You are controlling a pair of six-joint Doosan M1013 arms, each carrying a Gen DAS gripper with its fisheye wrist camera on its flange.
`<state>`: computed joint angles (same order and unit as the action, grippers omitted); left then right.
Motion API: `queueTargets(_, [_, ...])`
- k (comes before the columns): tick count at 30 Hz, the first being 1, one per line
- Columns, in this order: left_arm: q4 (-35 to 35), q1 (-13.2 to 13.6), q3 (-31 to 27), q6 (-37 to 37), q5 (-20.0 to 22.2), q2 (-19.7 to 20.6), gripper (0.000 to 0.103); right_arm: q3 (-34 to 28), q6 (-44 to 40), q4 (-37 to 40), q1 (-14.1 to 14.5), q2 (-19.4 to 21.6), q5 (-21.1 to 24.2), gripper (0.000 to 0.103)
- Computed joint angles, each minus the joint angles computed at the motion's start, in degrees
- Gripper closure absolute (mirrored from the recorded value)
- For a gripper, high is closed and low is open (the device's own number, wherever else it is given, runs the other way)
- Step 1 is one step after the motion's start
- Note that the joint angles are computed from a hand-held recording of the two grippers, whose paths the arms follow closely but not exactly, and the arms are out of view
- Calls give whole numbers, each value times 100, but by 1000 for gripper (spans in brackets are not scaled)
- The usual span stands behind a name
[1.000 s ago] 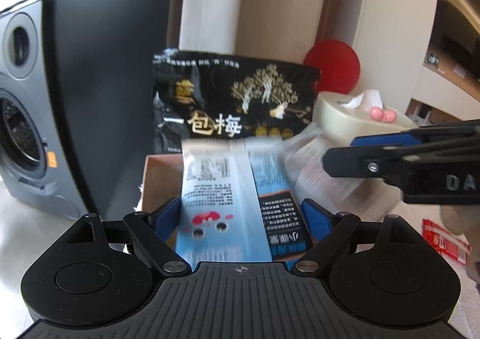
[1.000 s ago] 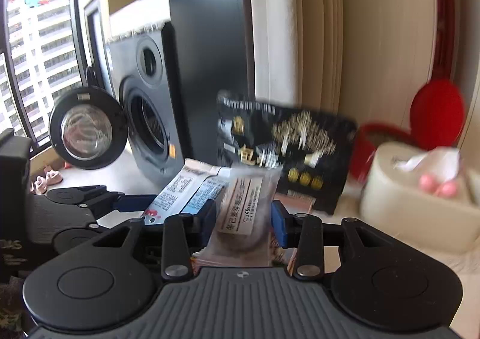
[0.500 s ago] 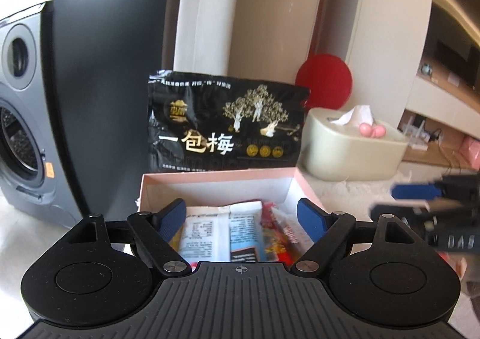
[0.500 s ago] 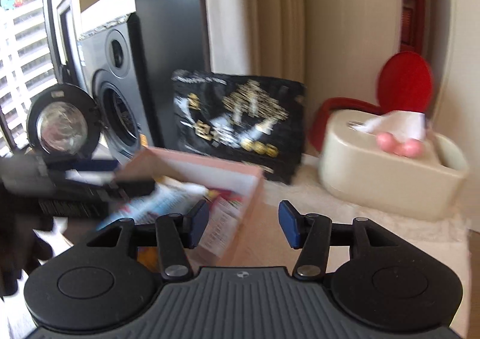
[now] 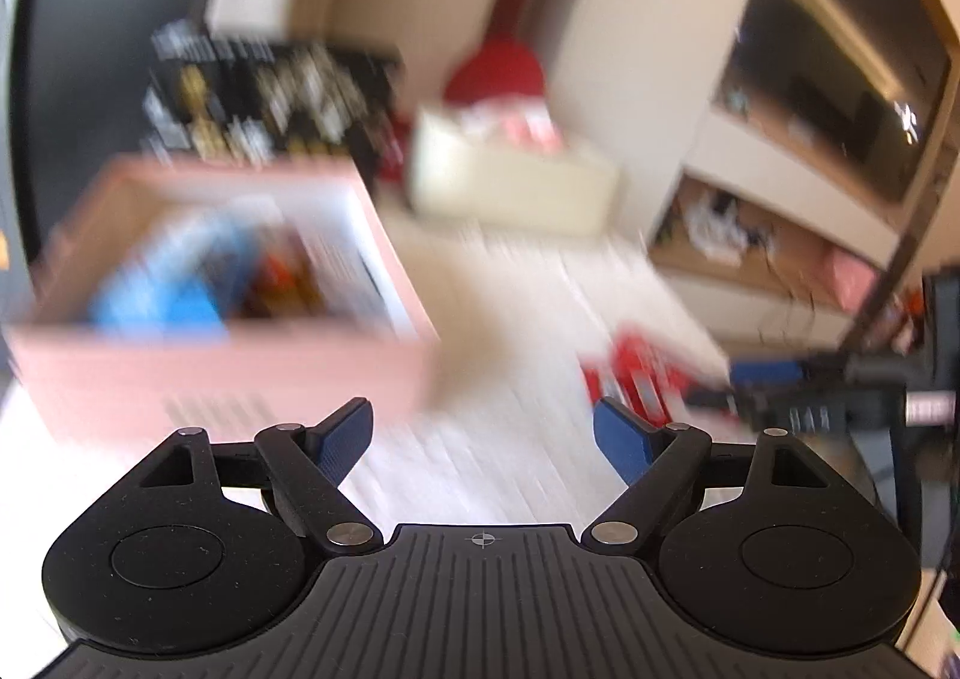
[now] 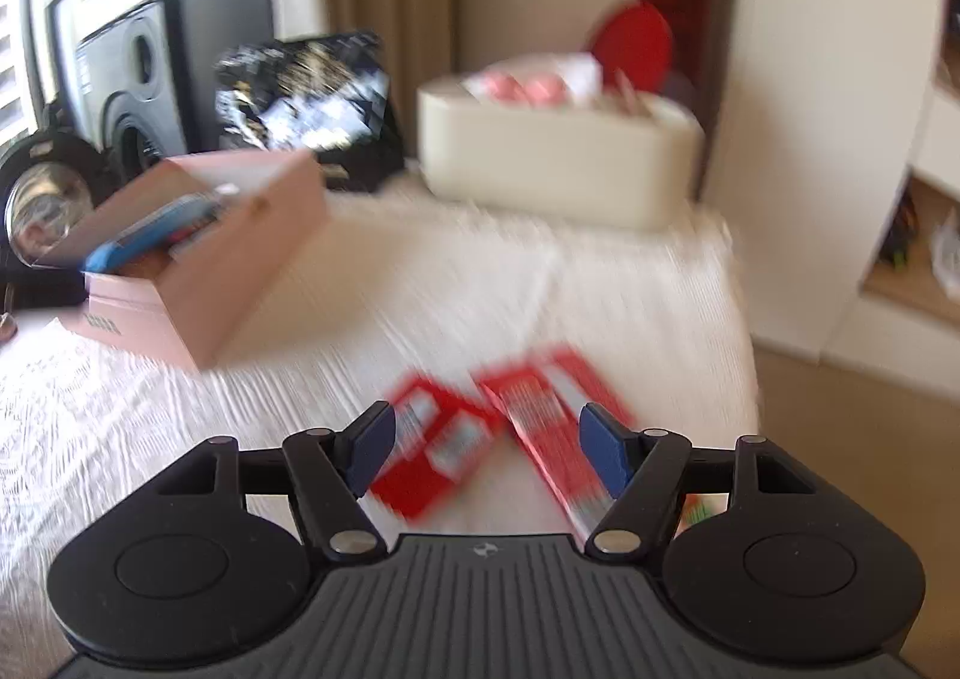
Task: Organize snacks
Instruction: 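Move both grippers over the two red snack packets on the table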
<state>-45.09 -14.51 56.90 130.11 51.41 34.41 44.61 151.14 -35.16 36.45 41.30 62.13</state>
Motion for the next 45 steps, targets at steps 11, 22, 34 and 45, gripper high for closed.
queueTargets(11, [1037, -350, 100, -121, 54, -96, 24, 410, 387, -222, -214, -95, -312, 23])
queueTargets(22, [1228, -407, 71, -348, 131, -53, 24, 403, -24, 426, -93, -123, -546, 46])
queueTargets(34, [1572, -535, 79, -264, 115, -78, 24, 431, 477, -2, 413, -187, 36, 43])
queueTargets(45, [2109, -618, 140, -200, -204, -81, 23, 349, 558, -209, 433, -82, 136, 34])
